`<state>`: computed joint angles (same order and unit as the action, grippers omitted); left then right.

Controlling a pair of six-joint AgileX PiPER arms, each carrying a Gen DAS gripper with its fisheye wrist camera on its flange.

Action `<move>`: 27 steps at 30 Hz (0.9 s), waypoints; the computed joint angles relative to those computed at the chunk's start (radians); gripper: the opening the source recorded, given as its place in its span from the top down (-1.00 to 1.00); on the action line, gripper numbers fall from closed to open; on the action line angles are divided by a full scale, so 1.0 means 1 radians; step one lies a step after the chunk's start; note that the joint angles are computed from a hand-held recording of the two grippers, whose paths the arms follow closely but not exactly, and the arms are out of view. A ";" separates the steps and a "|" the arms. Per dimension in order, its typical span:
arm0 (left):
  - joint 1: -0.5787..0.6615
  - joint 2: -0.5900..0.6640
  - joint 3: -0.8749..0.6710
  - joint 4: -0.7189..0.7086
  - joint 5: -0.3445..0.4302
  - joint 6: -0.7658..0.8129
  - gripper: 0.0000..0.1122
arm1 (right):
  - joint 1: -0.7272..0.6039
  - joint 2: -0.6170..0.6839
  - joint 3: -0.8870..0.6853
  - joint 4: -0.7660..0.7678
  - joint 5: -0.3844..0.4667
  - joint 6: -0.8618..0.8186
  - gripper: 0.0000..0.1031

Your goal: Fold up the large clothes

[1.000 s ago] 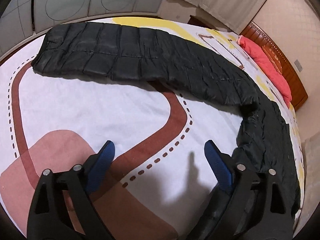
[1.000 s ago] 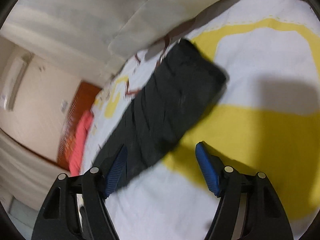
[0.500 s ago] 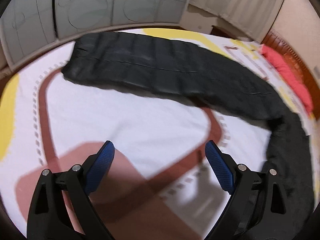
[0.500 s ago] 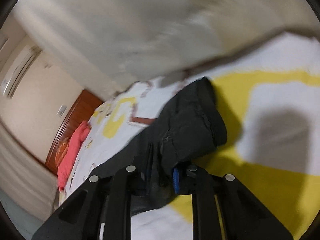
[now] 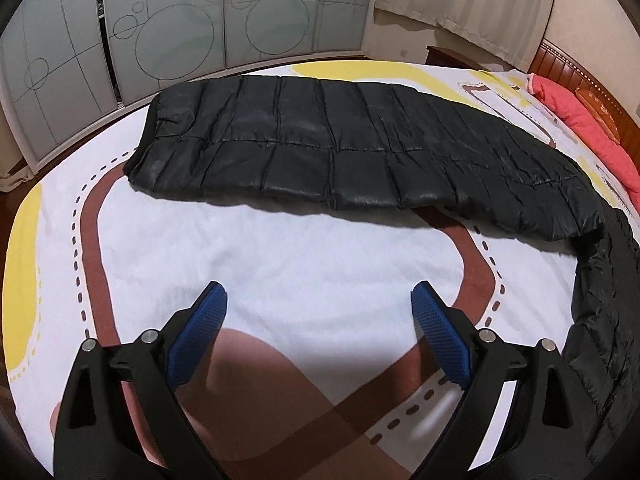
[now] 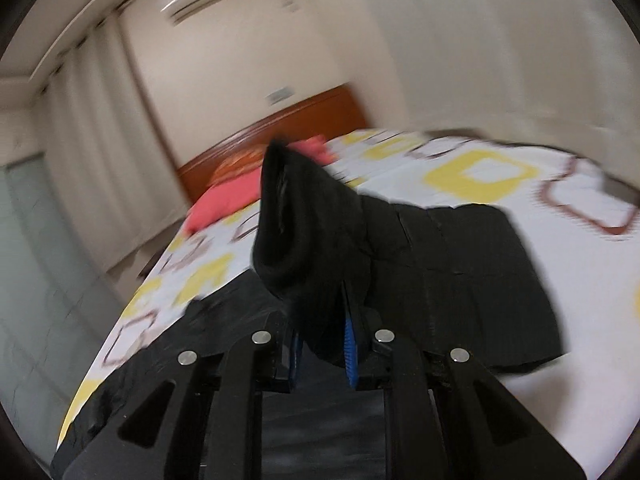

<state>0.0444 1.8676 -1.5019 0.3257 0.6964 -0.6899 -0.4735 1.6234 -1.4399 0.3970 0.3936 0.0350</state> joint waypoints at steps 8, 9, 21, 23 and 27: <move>-0.009 0.013 0.002 0.023 -0.019 -0.008 -0.77 | 0.279 0.258 -0.295 -0.197 0.096 0.197 0.67; -0.009 0.015 0.001 0.021 -0.020 -0.007 -0.77 | 0.303 0.272 -0.314 -0.205 0.107 0.209 0.67; -0.022 0.019 0.010 0.062 -0.029 -0.042 -0.79 | 0.506 0.529 -0.657 -0.256 0.305 0.231 0.67; -0.024 0.020 0.010 0.068 -0.029 -0.048 -0.79 | 0.521 0.562 -0.709 -0.225 0.349 0.208 0.66; -0.025 0.021 0.009 0.070 -0.028 -0.048 -0.79 | 0.561 0.641 -0.834 -0.231 0.464 0.198 0.06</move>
<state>0.0198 1.8889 -1.4926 0.3956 0.6680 -0.7383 0.0878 2.2643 -2.2741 0.1661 0.8576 0.2331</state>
